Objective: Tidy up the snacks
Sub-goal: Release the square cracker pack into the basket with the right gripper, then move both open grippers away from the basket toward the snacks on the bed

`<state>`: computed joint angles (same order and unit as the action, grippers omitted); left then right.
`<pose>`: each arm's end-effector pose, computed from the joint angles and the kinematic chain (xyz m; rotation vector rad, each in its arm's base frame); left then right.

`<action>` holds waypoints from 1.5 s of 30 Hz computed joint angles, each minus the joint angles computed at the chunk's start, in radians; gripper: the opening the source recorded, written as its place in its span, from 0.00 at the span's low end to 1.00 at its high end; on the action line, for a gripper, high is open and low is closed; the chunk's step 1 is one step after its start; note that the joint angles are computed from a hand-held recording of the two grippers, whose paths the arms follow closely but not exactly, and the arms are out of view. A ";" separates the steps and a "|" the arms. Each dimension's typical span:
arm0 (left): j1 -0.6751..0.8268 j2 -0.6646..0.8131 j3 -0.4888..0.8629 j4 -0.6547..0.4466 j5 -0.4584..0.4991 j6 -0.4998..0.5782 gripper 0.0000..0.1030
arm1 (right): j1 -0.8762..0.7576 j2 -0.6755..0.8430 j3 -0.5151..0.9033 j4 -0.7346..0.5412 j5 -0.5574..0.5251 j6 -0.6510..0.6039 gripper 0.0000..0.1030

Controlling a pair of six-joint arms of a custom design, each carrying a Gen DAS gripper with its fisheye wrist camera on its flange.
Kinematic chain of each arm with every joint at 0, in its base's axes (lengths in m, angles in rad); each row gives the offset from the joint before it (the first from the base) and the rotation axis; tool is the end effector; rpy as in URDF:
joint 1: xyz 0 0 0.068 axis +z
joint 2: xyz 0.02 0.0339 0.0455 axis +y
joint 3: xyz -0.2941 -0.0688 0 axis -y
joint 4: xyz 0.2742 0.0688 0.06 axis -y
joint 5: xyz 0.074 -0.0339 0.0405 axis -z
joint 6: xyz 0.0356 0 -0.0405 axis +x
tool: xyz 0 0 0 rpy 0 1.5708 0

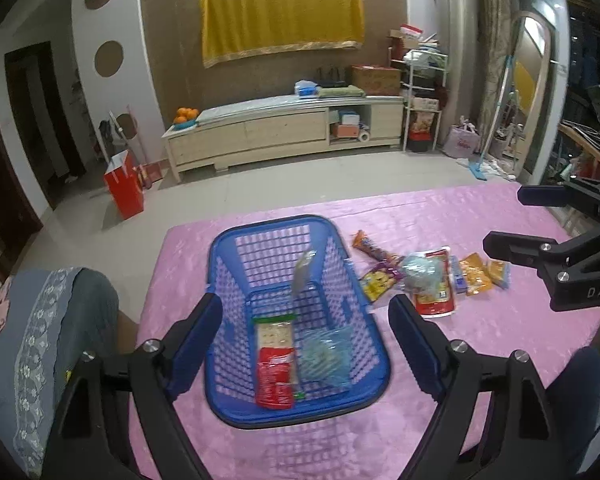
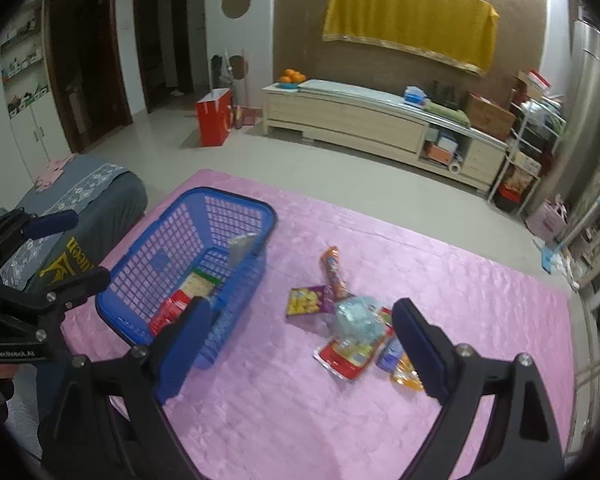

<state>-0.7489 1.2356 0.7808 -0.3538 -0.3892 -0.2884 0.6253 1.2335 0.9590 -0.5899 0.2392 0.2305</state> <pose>0.2068 -0.1738 0.2473 0.3477 2.2784 -0.0631 0.2266 0.1532 0.2919 -0.3668 2.3769 0.1049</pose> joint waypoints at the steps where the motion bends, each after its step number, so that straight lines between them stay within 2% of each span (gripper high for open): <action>1: -0.016 0.010 0.008 -0.001 -0.008 -0.003 0.82 | -0.014 -0.019 -0.014 -0.006 -0.005 0.000 0.91; 8: -0.113 0.132 0.077 0.021 -0.034 -0.025 0.91 | -0.142 -0.149 -0.119 -0.026 -0.066 -0.021 0.91; 10: -0.132 0.177 0.099 0.037 -0.033 -0.032 1.00 | -0.180 -0.179 -0.143 -0.031 -0.079 -0.032 0.91; 15: -0.174 0.275 0.157 0.063 -0.017 -0.046 1.00 | -0.309 -0.219 -0.200 -0.023 -0.148 -0.085 0.91; 22: -0.214 0.455 0.314 0.027 -0.020 -0.079 1.00 | -0.487 -0.199 -0.250 0.036 -0.241 -0.200 0.91; 28: -0.208 0.621 0.462 -0.021 0.007 -0.110 1.00 | -0.638 -0.097 -0.265 0.119 -0.357 -0.267 0.91; 37: -0.154 0.807 0.629 -0.054 0.120 -0.192 1.00 | -0.682 0.089 -0.255 0.290 -0.346 -0.353 0.91; 41: -0.135 0.873 0.679 -0.061 0.131 -0.191 1.00 | -0.666 0.181 -0.260 0.381 -0.336 -0.359 0.91; 45: -0.104 0.933 0.718 -0.063 0.157 -0.242 1.00 | -0.665 0.290 -0.229 0.431 -0.352 -0.380 0.91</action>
<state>-0.8533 2.1684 1.4984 -0.4167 -0.2318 -0.5307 -0.0400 1.5236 0.7304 -0.1589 -0.1131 -0.1496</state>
